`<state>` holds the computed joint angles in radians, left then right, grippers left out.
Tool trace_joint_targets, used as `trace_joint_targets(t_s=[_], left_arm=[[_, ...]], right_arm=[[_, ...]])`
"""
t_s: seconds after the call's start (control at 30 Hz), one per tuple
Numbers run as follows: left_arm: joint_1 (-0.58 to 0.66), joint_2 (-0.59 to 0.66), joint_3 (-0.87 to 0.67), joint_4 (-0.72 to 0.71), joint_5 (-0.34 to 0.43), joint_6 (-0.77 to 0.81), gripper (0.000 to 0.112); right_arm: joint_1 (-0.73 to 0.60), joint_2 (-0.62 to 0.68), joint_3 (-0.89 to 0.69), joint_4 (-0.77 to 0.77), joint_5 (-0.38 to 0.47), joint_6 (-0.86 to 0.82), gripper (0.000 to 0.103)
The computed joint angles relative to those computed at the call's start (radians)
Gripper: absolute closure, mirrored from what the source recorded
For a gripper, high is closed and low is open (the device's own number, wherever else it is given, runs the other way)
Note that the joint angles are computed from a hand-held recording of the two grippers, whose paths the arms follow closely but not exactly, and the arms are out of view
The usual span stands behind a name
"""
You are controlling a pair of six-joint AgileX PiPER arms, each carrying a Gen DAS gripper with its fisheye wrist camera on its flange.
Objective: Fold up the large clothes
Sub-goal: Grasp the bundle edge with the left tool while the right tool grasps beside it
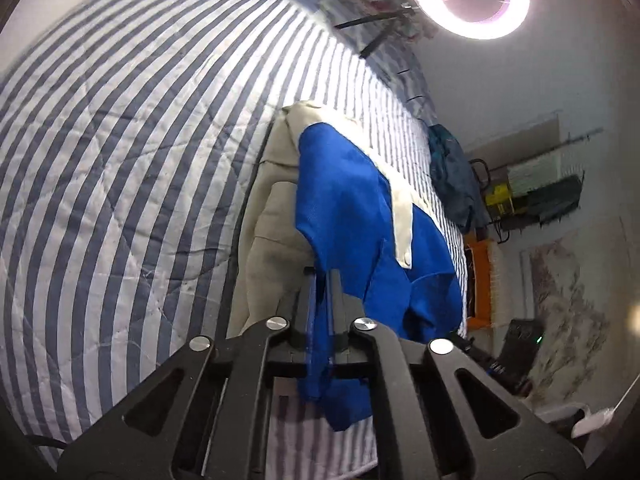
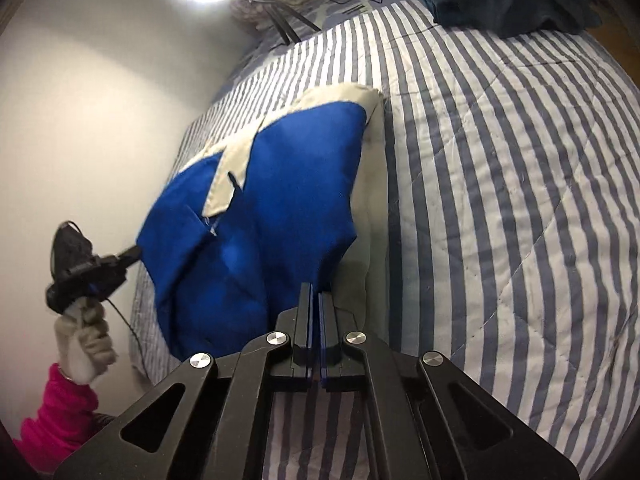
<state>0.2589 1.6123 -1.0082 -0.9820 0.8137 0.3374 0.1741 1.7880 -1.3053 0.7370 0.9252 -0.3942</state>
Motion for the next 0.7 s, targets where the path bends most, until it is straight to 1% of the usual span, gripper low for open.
trace_joint_targets(t_s=[0.03, 0.1, 0.13, 0.17, 0.2, 0.23, 0.27, 0.3, 0.33, 0.37, 0.4, 0.43, 0.5, 0.6, 0.63, 0.7], left_arm=[[0.012, 0.009, -0.012, -0.005, 0.014, 0.007, 0.075], [0.028, 0.004, -0.025, -0.006, -0.014, 0.003, 0.052], [0.033, 0.013, -0.041, -0.012, -0.02, 0.0, 0.051], [0.041, 0.032, -0.059, -0.03, -0.011, 0.004, 0.051], [0.046, 0.06, -0.079, -0.054, -0.002, 0.012, 0.051], [0.044, 0.077, -0.093, -0.056, -0.005, 0.01, 0.051], [0.032, 0.099, -0.108, -0.055, -0.024, 0.007, 0.051], [0.019, 0.118, -0.122, -0.049, -0.037, 0.004, 0.064], [0.006, 0.144, -0.144, -0.03, -0.041, -0.015, 0.109], [-0.01, 0.169, -0.163, -0.014, -0.041, -0.04, 0.11], [-0.023, 0.163, -0.154, 0.001, -0.075, -0.063, 0.11], [-0.03, 0.151, -0.145, 0.015, -0.089, -0.079, 0.11], [-0.045, 0.11, -0.123, 0.051, -0.104, -0.098, 0.11], [-0.085, 0.053, -0.053, 0.183, -0.148, -0.163, 0.111], [-0.092, 0.06, -0.032, 0.199, -0.16, -0.171, 0.111], [-0.1, 0.102, -0.013, 0.217, -0.18, -0.17, 0.111]], right_arm=[[0.006, 0.011, -0.011, -0.005, 0.001, 0.009, 0.098], [-0.009, 0.023, -0.018, 0.018, 0.023, 0.01, 0.098], [-0.006, 0.041, -0.032, 0.024, 0.022, 0.02, 0.095], [-0.013, 0.05, -0.041, 0.031, 0.029, 0.026, 0.088], [-0.019, 0.048, -0.032, 0.04, 0.021, 0.024, 0.084], [-0.029, 0.047, -0.028, 0.046, 0.023, 0.018, 0.078], [-0.031, 0.06, -0.038, 0.045, 0.027, 0.019, 0.078], [-0.03, 0.07, -0.041, 0.05, 0.029, 0.017, 0.078], [-0.034, 0.073, -0.04, 0.056, 0.033, 0.01, 0.078], [-0.031, 0.083, -0.048, 0.061, 0.039, 0.008, 0.083], [-0.022, 0.093, -0.062, 0.056, 0.04, 0.015, 0.091], [-0.011, 0.098, -0.079, 0.047, 0.045, 0.019, 0.1], [0.011, 0.08, -0.103, 0.019, 0.046, 0.027, 0.102], [0.003, 0.059, -0.124, 0.077, 0.08, -0.007, 0.102], [0.0, 0.059, -0.122, 0.088, 0.086, -0.023, 0.102], [0.003, 0.084, -0.113, 0.049, 0.077, 0.005, 0.103]])
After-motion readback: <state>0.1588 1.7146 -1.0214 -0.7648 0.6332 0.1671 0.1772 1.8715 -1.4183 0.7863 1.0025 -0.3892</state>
